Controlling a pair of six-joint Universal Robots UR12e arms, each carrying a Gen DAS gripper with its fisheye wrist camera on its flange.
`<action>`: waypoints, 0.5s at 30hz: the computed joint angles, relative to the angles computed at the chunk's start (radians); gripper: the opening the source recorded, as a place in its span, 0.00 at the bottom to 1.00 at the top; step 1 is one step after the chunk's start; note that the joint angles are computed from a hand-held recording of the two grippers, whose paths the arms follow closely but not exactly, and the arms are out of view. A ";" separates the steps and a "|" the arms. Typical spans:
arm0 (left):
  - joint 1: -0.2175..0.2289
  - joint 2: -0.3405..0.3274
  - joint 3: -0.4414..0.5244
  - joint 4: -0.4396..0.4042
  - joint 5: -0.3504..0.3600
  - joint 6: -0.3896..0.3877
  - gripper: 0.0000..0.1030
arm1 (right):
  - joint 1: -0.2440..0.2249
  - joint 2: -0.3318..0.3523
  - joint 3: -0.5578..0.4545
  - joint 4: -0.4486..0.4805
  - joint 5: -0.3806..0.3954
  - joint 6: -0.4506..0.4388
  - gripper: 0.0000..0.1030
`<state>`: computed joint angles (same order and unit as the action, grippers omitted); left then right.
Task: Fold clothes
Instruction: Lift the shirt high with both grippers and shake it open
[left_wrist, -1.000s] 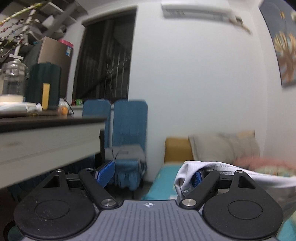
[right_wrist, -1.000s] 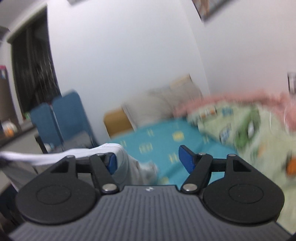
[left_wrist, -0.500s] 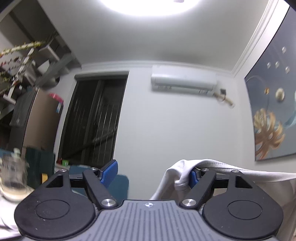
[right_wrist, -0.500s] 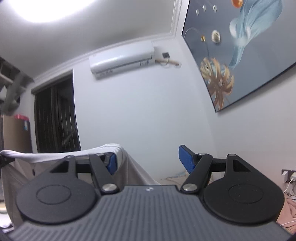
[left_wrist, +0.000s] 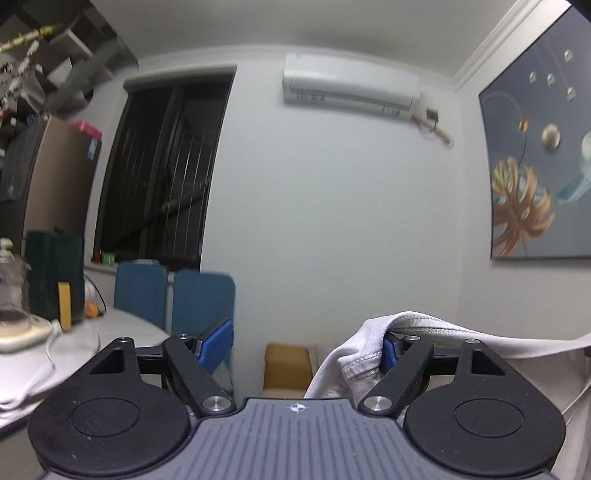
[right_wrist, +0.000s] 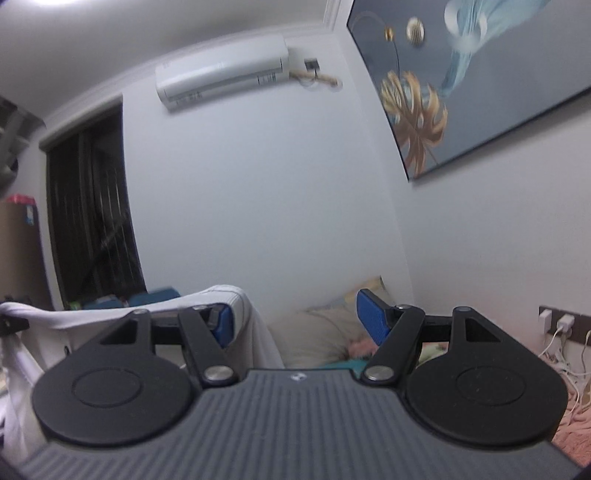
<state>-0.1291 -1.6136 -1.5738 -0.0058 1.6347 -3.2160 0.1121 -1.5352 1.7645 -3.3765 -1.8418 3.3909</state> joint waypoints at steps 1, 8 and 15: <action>0.001 -0.036 0.025 -0.004 0.000 0.009 0.77 | -0.006 0.032 -0.017 -0.004 -0.001 -0.004 0.68; -0.001 -0.321 0.287 -0.034 0.047 0.032 0.81 | -0.061 0.271 -0.239 0.092 0.040 -0.002 0.68; -0.012 -0.703 0.710 -0.122 0.116 0.007 0.87 | -0.082 0.574 -0.557 0.121 0.027 -0.081 0.68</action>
